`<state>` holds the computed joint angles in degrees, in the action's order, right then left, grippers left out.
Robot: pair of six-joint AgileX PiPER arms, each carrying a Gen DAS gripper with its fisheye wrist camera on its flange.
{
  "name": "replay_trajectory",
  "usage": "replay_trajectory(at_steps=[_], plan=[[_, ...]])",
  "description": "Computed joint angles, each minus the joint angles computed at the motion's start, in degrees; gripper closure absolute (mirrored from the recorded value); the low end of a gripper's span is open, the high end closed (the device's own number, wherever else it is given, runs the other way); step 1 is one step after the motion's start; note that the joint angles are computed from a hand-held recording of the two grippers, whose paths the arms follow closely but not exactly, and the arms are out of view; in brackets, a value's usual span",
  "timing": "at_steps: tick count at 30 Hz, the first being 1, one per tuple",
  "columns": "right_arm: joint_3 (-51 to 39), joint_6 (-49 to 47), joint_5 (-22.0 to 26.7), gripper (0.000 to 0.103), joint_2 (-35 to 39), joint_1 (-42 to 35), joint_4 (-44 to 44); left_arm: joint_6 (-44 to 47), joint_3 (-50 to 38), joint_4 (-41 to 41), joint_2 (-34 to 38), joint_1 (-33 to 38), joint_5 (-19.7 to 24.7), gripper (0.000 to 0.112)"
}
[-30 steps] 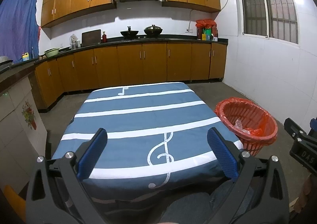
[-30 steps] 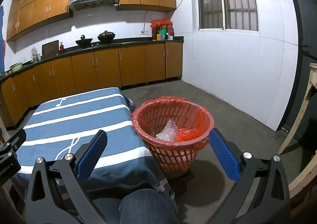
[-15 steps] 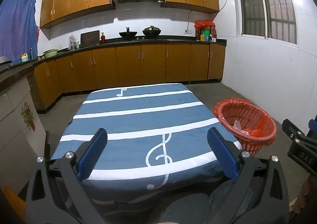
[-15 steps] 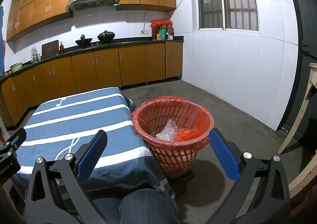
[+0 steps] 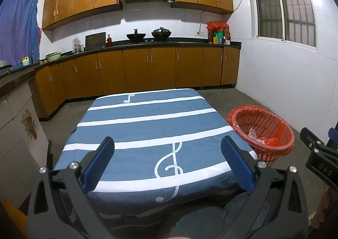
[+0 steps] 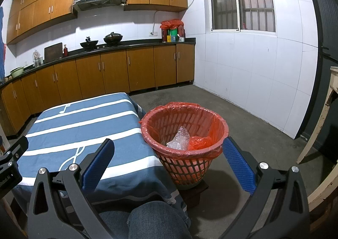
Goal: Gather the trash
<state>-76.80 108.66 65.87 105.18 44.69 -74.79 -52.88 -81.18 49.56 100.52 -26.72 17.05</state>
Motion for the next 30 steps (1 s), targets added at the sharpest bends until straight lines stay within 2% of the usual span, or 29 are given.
replay_trajectory(at_steps=[30], plan=[[0.2,-0.2,-0.2,0.002,-0.4,-0.2,0.1,0.4,-0.1,-0.4,0.3,0.0,0.1,0.013]])
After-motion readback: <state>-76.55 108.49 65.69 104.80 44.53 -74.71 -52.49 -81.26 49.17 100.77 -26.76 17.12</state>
